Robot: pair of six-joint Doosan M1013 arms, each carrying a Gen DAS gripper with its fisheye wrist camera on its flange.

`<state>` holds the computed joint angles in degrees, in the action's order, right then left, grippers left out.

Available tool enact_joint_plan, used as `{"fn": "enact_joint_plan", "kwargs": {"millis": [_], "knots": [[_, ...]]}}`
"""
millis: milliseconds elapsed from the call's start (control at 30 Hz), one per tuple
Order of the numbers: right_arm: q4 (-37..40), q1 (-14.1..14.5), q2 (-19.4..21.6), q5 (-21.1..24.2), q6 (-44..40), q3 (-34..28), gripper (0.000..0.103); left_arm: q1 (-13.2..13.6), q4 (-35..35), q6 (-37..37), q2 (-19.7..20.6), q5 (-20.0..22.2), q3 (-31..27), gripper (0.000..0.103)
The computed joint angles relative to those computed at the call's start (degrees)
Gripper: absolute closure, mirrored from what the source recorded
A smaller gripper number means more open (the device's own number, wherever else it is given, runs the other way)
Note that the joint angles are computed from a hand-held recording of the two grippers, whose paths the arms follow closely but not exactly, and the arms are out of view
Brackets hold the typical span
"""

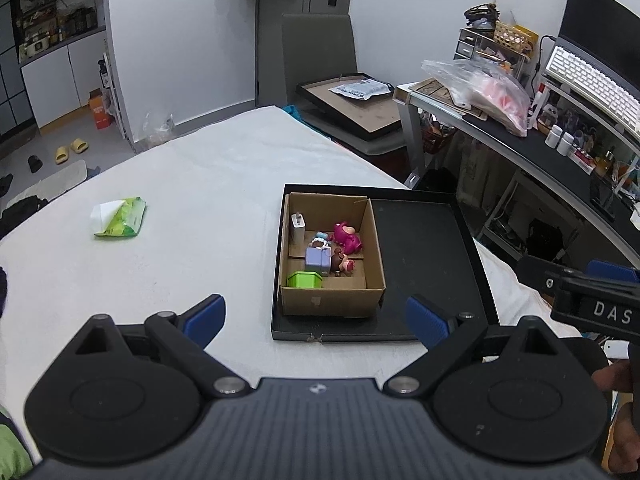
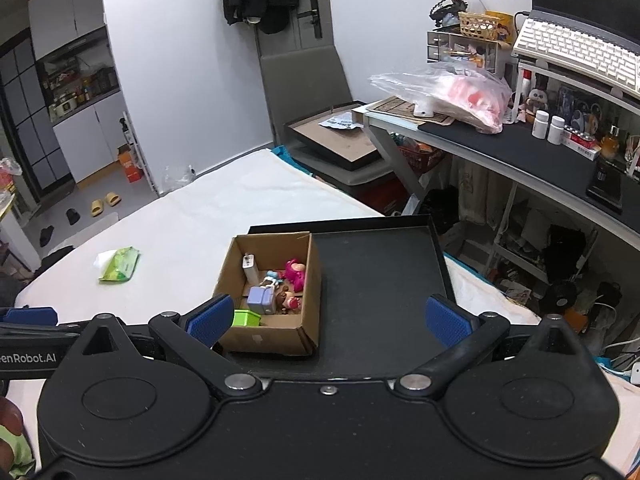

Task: Organize rigid objects

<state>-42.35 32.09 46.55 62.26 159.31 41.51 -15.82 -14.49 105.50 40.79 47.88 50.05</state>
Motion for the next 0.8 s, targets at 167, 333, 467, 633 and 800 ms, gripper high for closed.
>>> {"fn": "enact_joint_plan", "kwargs": {"millis": [167, 333, 467, 633, 800], "knots": [[-0.99, 0.23, -0.21, -0.17, 0.67, 0.27, 0.0, 0.19, -0.53, 0.13, -0.49, -0.38, 0.56, 0.007], [-1.14, 0.38, -0.46, -0.91, 0.85, 0.76, 0.0, 0.49, -1.05, -0.02, -0.66, -0.33, 0.97, 0.007], [-0.45, 0.41, -0.61, -2.03, 0.11, 1.03, 0.0, 0.6, -0.75, -0.61, -0.56, 0.32, 0.86, 0.007], [-0.67, 0.52, -0.38, -1.34, -0.11, 0.56, 0.0, 0.6, -0.65, -0.59, -0.58, 0.53, 0.89, 0.007], [-1.3, 0.63, -0.59, -1.48, 0.13, 1.01, 0.0, 0.58, -1.39, 0.36, -0.71, 0.57, 1.09, 0.007]]}}
